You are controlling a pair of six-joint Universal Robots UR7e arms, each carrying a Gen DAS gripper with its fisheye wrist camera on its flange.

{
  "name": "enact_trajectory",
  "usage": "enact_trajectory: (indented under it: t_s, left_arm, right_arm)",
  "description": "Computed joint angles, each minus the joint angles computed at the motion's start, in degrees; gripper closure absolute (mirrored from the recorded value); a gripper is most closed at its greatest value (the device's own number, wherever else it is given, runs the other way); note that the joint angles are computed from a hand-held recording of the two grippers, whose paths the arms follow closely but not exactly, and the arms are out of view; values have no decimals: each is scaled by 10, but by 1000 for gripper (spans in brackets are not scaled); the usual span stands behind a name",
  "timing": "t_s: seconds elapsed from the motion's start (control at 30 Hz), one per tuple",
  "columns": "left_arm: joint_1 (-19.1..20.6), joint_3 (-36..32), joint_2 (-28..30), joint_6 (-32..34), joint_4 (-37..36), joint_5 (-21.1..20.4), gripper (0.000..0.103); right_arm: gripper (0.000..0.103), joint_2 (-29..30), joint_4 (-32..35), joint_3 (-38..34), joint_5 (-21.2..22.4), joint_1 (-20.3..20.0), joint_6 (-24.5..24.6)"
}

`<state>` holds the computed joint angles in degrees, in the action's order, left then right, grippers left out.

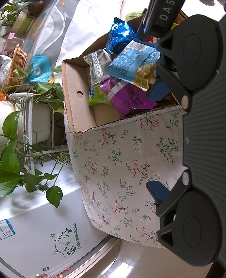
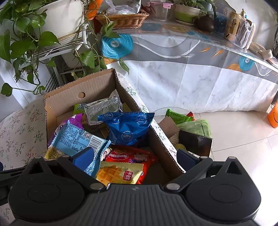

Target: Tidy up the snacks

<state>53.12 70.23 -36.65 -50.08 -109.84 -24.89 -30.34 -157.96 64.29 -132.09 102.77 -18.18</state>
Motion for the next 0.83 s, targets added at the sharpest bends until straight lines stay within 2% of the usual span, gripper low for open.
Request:
enact_trajectory:
  t_s: [0.57, 0.83]
  left_arm:
    - [2, 1, -2, -6, -1, -10, 6]
    - [2, 18, -14, 2, -14, -9, 7]
  right_arm:
    - [0, 0, 6, -2, 3, -1, -1]
    - [0, 1, 1, -1, 11, 0, -17]
